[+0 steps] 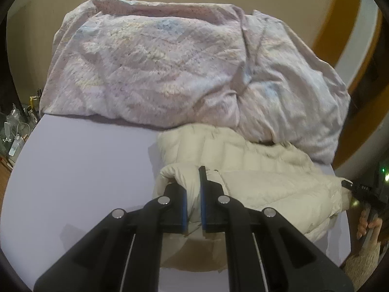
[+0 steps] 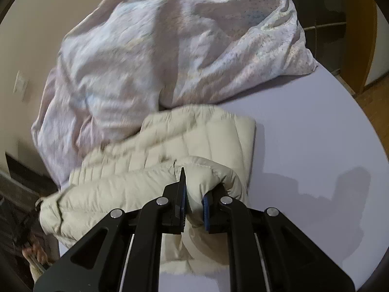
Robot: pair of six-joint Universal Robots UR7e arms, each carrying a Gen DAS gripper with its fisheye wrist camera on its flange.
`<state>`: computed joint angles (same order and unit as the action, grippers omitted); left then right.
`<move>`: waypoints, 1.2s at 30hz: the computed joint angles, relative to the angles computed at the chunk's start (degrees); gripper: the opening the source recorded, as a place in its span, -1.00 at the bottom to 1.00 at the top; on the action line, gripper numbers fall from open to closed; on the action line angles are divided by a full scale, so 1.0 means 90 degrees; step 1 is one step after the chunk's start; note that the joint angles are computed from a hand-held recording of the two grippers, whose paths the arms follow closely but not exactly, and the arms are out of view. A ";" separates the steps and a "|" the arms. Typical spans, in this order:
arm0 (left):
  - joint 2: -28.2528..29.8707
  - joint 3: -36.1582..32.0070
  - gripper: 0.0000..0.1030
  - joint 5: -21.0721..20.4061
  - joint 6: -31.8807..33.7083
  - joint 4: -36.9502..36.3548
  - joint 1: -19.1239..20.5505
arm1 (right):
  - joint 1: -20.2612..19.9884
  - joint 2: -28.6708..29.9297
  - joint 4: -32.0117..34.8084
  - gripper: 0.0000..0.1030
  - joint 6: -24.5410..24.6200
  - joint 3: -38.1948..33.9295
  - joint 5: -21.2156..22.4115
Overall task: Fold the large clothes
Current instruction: 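Fold the hem toward the collar with both grippers and release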
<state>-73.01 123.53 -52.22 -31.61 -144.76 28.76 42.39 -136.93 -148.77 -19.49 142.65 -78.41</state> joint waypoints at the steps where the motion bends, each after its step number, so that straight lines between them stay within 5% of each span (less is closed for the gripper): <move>1: 0.0118 -0.0079 -0.83 0.0024 0.0041 -0.0074 0.0074 | 0.0149 0.0240 -0.0252 -0.78 0.0199 -0.0029 -0.0104; 5: 0.0729 -0.0510 -0.77 0.0054 0.0133 -0.0354 0.0472 | 0.0279 0.1119 -0.0953 -0.77 0.0866 -0.0236 -0.0130; 8: 0.1057 -0.0753 -0.64 0.0034 0.0179 -0.0461 0.0709 | 0.0186 0.1557 -0.0971 -0.57 0.1317 -0.0459 0.0095; 10: 0.1247 -0.0937 -0.44 -0.0047 0.0215 -0.0447 0.0864 | -0.0049 0.1729 -0.0726 -0.06 0.1548 -0.0630 0.0612; 12: 0.1349 -0.1085 -0.19 -0.0152 0.0218 -0.0390 0.0972 | -0.0255 0.1772 -0.0558 0.09 0.1732 -0.0729 0.1069; 19: 0.1327 -0.1311 0.65 -0.0178 0.0137 -0.0464 0.1098 | -0.1498 0.1406 0.0451 0.13 0.1855 -0.0898 0.3151; 21: 0.1249 -0.1330 0.69 -0.0013 0.0043 -0.0591 0.1115 | -0.1785 0.1289 0.0466 0.13 0.1896 -0.0867 0.3407; 23: 0.1189 -0.1391 0.69 0.0045 -0.0082 -0.0422 0.1134 | -0.1730 0.1204 0.0382 0.13 0.1896 -0.0873 0.2992; 27: 0.0974 -0.1304 0.69 -0.0072 -0.0039 -0.0065 0.1086 | -0.1836 0.0908 0.1073 0.16 0.1193 -0.0989 0.2929; 29: 0.0824 -0.1189 0.69 -0.0193 -0.0022 0.0134 0.1025 | -0.1834 0.0847 0.1819 0.48 0.0863 -0.1227 0.2859; 31: 0.0612 -0.1008 0.69 -0.0309 -0.0086 0.0382 0.0918 | -0.1485 0.0932 0.2208 0.60 0.0755 -0.1488 0.2066; 34: 0.0379 -0.0785 0.69 -0.0564 -0.0136 0.0553 0.0776 | -0.0943 0.0743 0.1827 0.60 0.0678 -0.1521 0.0763; 36: 0.0228 -0.0645 0.69 -0.0638 -0.0193 0.0781 0.0602 | -0.0787 0.0466 0.1622 0.61 0.0407 -0.1450 0.0368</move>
